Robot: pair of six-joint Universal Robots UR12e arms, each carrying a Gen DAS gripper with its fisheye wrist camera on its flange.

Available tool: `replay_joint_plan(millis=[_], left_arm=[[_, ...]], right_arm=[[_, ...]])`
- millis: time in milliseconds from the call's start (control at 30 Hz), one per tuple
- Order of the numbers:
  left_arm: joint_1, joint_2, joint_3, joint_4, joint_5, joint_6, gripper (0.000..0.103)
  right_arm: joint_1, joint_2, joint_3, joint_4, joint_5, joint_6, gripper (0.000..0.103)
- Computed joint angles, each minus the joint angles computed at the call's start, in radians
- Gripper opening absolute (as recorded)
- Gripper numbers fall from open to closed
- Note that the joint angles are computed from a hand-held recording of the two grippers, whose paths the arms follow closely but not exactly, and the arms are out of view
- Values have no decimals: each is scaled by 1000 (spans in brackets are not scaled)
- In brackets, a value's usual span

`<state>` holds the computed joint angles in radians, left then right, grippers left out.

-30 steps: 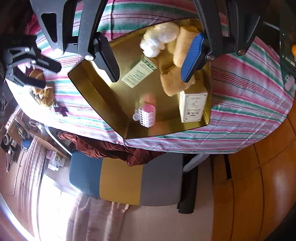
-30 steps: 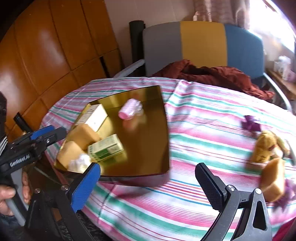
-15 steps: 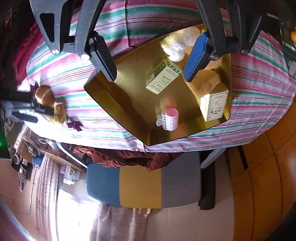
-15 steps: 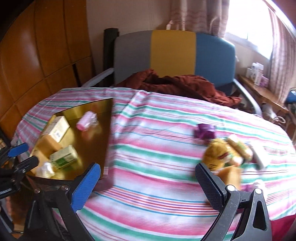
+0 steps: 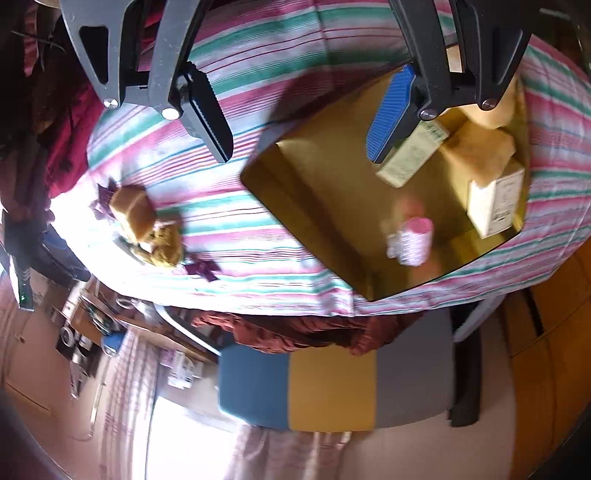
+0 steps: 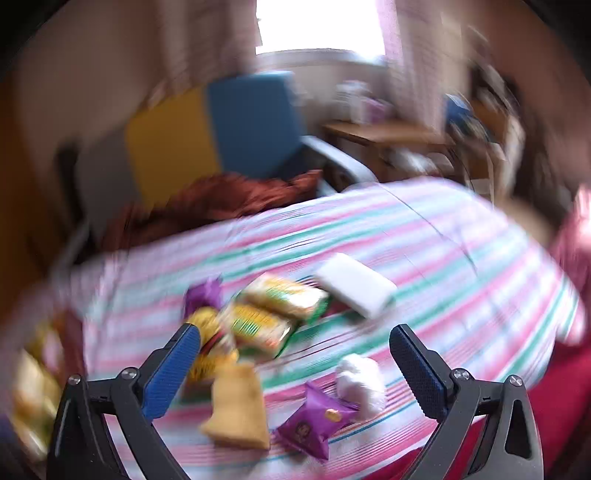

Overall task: Organize objects
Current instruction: 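Move both tools back over the remaining items on the cloth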

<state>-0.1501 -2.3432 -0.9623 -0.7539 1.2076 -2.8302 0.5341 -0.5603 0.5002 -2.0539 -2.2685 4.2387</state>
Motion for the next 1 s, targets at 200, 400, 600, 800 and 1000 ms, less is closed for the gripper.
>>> replay_joint_plan(millis=[200,400,600,800,1000], left_arm=[[-35,-25,52,-82,-33,91,76],[-70,-70,132,-197,-43,143,76],[-99,-130,238,-322,-73,182,75],[-131,-201,369,-435,-92,216,75],[-163,-311,589,-596,-116,219,75]], right_arm=[[-4,-96,202,-144,-43,183,103],[0,-70,155,-149,-21,114,103],[-5,-85,199,-225,4,109,103],[-7,-89,215,-266,20,100,103],[-9,-98,240,-312,33,99,103]])
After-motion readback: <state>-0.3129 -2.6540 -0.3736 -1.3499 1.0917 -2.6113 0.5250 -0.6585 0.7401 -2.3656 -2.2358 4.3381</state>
